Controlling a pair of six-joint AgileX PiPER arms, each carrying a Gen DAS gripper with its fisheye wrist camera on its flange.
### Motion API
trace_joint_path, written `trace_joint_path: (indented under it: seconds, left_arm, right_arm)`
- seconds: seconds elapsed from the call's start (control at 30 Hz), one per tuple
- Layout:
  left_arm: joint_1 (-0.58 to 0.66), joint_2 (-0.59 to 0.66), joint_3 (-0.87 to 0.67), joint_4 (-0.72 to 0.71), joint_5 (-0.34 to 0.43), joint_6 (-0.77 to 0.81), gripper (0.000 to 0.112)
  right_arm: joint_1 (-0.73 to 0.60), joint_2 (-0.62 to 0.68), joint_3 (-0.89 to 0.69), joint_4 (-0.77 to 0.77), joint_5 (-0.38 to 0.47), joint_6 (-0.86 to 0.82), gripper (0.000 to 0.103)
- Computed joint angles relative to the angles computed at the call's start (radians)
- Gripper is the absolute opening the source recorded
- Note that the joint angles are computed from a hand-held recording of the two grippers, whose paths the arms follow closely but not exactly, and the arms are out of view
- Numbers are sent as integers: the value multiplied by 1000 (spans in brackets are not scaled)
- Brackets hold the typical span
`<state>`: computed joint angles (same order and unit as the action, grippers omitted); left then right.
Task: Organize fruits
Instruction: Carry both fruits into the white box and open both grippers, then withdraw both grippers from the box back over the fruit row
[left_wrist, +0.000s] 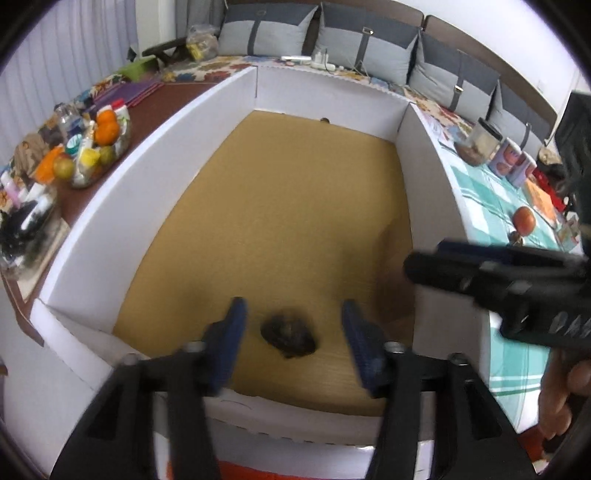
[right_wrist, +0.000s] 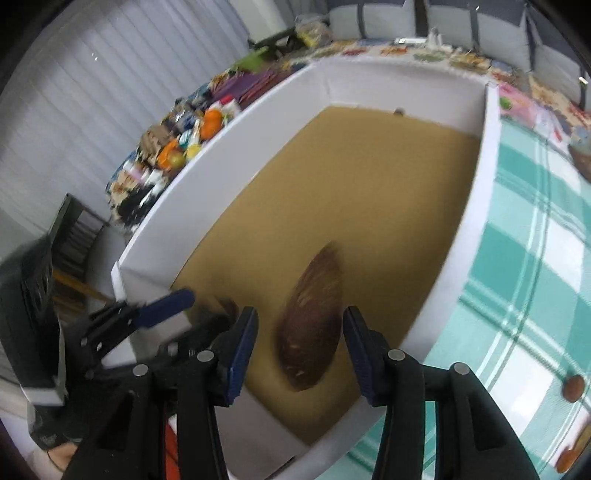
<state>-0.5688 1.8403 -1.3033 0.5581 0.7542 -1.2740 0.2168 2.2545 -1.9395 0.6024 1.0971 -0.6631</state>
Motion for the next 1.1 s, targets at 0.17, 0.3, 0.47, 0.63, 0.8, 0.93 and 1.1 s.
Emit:
trace_joint_path:
  seconds: [0.17, 0.3, 0.47, 0.63, 0.8, 0.93, 1.1]
  left_arm:
    - [-62, 0, -62, 108, 33, -93, 73]
    - [-110, 54, -163, 176, -20, -128, 76]
    - [-132, 235, -402, 150, 42, 27, 80]
    - [-140, 426, -677, 45, 241, 235, 79]
    - [-150, 440, -709, 32, 311, 246, 79]
    - [-158, 423, -681, 23, 325, 222, 79]
    - [-176, 411, -679, 46, 345, 179, 79]
  right_arm:
    - [-107, -123, 114, 87, -60, -101, 67]
    - [-238, -260, 300, 148, -126, -263, 84]
    - [-463, -349, 542, 163, -302, -508, 91]
    - [-696, -282, 582, 169, -454, -632, 91]
    - [-851, -143, 501, 172, -577, -617, 91]
    - [-898, -62, 428, 139, -597, -556, 91]
    - [-914, -40, 409, 153, -599, -570, 91]
